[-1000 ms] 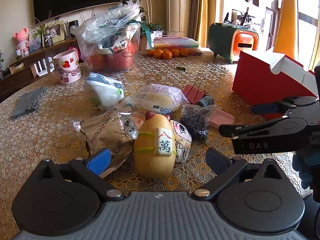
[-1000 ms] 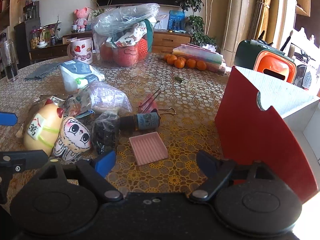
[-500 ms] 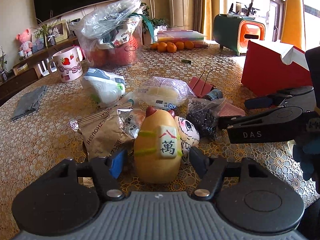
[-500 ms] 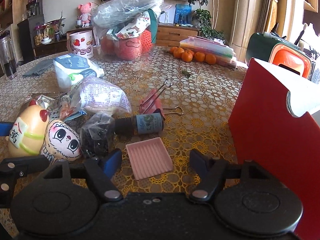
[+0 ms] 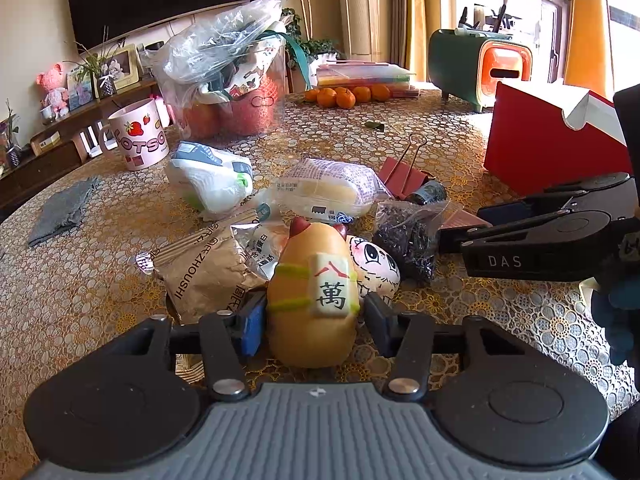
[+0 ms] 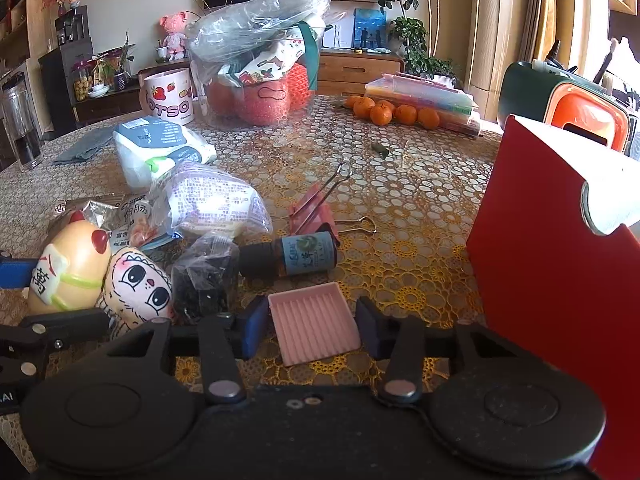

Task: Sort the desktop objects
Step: 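Grasp the yellow egg toy with the left tool while the right tool grasps the pink soap dish, then carry the yellow toy and pink dish into the red box with both tools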

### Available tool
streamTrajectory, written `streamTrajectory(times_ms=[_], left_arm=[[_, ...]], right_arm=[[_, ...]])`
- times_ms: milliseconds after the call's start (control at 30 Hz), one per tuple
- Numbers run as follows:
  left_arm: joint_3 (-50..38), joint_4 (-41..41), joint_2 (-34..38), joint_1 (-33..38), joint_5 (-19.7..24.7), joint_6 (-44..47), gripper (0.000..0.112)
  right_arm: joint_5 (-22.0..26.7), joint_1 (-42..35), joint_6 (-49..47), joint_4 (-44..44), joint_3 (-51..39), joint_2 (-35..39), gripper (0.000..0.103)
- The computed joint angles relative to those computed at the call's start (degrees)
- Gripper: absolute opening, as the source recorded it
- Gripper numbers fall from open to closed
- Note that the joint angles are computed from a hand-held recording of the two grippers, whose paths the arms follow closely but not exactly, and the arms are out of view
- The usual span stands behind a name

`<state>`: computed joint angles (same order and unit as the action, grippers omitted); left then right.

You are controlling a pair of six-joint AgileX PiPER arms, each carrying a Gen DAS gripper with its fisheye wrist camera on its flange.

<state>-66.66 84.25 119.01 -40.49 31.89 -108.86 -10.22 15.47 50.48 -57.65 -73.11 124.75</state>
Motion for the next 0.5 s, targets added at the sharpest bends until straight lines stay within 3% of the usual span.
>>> streamTrajectory(times_ms=[500], left_arm=[[1.7, -3.0, -4.3, -2.6, 1.0, 3.0, 0.044]], right_arm=[[-0.5, -0.3, -5.5, 8.3, 10.6, -9.3, 0.046]])
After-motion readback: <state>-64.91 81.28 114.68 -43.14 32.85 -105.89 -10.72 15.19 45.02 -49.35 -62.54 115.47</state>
